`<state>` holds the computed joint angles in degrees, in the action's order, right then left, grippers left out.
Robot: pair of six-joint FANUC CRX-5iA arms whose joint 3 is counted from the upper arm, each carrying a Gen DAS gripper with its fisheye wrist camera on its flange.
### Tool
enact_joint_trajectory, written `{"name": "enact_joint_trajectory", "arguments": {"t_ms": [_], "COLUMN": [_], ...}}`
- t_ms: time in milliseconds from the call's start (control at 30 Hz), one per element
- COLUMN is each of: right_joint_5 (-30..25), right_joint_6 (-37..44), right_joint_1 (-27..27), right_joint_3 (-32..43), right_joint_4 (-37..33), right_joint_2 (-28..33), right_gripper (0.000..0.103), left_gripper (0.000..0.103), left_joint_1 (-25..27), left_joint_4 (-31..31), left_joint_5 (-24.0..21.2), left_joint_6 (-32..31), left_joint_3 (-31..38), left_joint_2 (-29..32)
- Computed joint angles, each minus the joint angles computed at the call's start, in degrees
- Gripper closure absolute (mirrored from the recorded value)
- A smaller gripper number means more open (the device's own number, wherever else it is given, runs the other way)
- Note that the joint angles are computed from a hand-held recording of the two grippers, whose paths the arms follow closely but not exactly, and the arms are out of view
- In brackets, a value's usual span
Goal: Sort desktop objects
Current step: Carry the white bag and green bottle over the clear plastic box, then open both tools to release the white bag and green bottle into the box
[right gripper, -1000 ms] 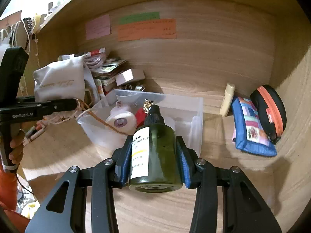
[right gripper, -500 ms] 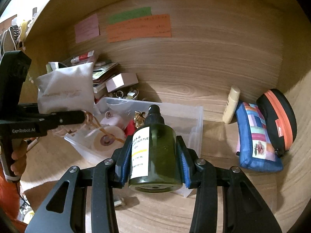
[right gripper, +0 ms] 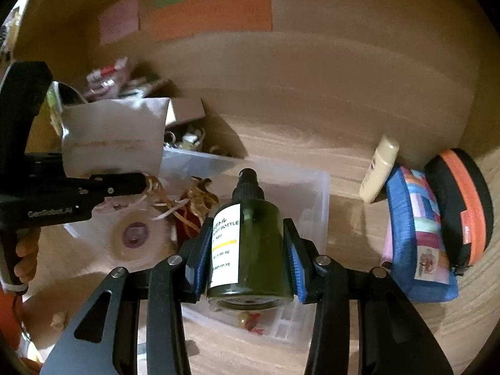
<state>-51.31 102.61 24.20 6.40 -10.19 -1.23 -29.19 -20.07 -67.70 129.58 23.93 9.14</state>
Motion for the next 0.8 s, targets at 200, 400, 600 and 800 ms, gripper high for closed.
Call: {"name": "enact_joint_trajectory", "arguments": {"t_ms": [200, 400, 600, 800], "right_joint_5": [-0.19, 0.48, 3.76, 7.42], "right_joint_6": [-1.36, -3.38, -7.10, -10.06], "right_joint_1": [0.57, 2.13, 3.84, 5.90], "right_joint_3": [0.35, -0.38, -3.04, -7.04], "right_joint_4": [0.34, 3.21, 8.03, 14.66], "right_joint_2": [1.76, 2.63, 2.32, 1.30], "right_gripper": [0.065, 0.065, 0.064, 0.062], "left_gripper": [0.063, 0.063, 0.061, 0.055], "left_joint_1": [0.99, 1.19, 3.16, 2.95], "left_joint_4": [1.39, 2.13, 5.99, 5.37], "left_joint_5": [1.47, 1.93, 5.04, 5.30], "left_joint_6": [-1.18, -2.29, -3.26, -2.54], "left_joint_3": [-0.87, -1.17, -4.32, -4.76], "left_joint_2": [0.31, 0.91, -0.56, -0.85]}}
